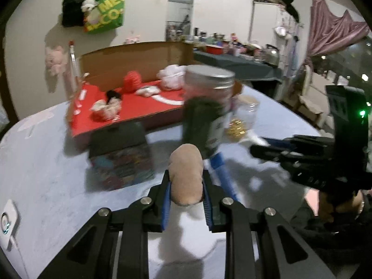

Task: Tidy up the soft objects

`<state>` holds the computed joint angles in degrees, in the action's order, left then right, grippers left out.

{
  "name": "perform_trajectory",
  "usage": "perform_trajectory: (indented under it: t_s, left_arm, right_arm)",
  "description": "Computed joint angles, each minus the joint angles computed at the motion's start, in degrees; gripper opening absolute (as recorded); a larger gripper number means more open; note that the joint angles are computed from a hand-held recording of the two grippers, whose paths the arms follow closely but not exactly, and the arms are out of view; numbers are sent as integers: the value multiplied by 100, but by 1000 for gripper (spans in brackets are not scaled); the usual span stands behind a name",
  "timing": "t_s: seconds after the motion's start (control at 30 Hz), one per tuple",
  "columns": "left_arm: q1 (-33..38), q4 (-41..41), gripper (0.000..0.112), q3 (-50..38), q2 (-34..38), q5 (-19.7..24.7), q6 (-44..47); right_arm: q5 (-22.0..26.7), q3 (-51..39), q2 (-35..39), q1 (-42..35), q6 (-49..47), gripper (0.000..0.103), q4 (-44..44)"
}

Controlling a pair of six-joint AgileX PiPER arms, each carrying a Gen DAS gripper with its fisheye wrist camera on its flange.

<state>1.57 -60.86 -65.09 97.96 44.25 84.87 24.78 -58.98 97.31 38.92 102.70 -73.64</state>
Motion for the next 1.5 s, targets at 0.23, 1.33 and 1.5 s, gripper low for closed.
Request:
perform_trajectory:
  t_s: [0.23, 1.33, 1.5]
  left_arm:
    - [-263, 194, 25, -256, 211, 200, -323]
    - [929, 1051, 25, -1154, 971, 88, -1623]
    - [1018, 1165, 25, -1430, 1171, 40, -1770]
  right_arm:
    - [-268, -260, 79, -83, -813, 20, 538]
    - [-182, 678, -543, -796, -677, 20, 805]
    - [-229, 834, -661, -1023, -536, 20, 716]
